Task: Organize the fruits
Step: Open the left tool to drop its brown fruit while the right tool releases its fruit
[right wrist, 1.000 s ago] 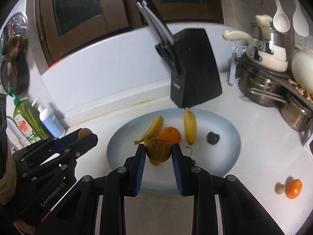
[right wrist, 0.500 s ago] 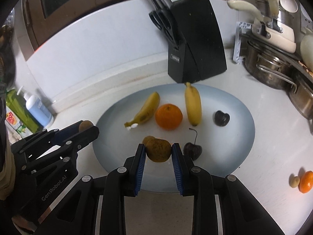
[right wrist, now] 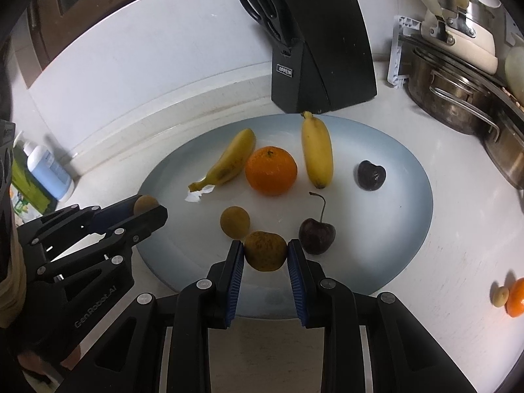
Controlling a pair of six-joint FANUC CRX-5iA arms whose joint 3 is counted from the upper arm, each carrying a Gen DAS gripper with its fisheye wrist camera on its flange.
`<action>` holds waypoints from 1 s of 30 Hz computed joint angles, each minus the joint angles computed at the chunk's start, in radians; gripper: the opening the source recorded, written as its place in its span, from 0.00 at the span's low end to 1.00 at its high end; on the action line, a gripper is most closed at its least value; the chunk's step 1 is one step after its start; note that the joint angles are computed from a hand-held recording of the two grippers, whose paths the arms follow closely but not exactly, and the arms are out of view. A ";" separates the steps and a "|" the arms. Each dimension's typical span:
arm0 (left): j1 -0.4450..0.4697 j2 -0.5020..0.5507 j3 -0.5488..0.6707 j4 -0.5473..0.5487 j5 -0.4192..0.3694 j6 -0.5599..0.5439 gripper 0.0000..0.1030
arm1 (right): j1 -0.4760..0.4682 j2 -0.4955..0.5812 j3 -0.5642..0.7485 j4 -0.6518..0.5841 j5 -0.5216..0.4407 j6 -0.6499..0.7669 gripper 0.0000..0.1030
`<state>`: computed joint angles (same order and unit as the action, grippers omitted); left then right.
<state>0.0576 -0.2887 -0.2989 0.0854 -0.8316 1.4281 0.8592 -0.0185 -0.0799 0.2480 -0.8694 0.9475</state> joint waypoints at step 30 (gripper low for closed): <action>-0.034 -0.024 0.029 -0.055 -0.027 0.058 0.44 | 0.006 -0.029 -0.026 0.044 -0.014 -0.067 0.37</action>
<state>0.0236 -0.3130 -0.2700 0.0301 -0.8588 1.4859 0.8650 -0.0474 -0.1059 0.2916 -0.8839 0.8802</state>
